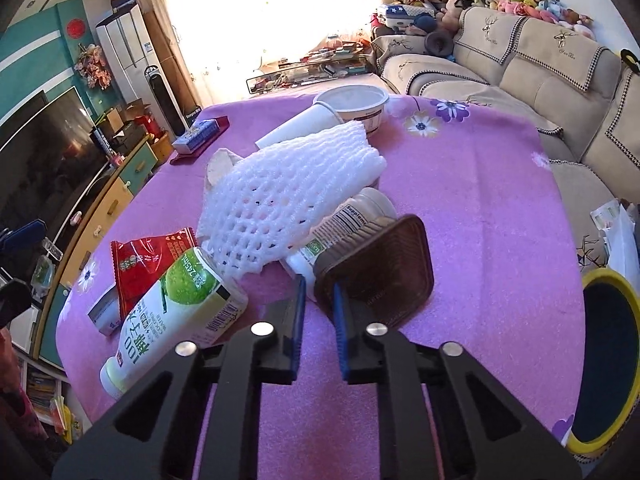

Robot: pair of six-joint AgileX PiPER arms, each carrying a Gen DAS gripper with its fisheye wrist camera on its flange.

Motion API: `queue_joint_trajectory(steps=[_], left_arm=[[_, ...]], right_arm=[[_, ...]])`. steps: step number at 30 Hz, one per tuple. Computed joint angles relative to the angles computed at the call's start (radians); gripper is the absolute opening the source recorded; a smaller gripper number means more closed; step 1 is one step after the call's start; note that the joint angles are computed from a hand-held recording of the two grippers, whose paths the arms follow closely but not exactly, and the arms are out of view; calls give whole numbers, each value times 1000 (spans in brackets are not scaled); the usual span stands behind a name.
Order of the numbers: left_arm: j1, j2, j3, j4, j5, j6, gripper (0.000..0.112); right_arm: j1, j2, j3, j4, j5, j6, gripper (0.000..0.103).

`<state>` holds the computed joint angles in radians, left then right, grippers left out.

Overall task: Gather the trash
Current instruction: 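Grasp the brown plastic tray with the right gripper, then lower the brown tray into the bin and open the right gripper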

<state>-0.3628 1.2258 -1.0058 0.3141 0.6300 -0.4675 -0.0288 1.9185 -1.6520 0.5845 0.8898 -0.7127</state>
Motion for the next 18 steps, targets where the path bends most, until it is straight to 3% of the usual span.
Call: queue_joint_trajectory(steps=[9, 14, 18], left_arm=[[-36, 10, 0, 34, -4, -28, 98], [-64, 18, 0, 47, -2, -45, 98], [-91, 30, 1, 64, -3, -71, 98]], right_arm=[[-59, -120, 111, 80, -23, -80, 6], [-159, -175, 133, 85, -27, -83, 6], [-280, -136, 77, 34, -26, -16, 6]])
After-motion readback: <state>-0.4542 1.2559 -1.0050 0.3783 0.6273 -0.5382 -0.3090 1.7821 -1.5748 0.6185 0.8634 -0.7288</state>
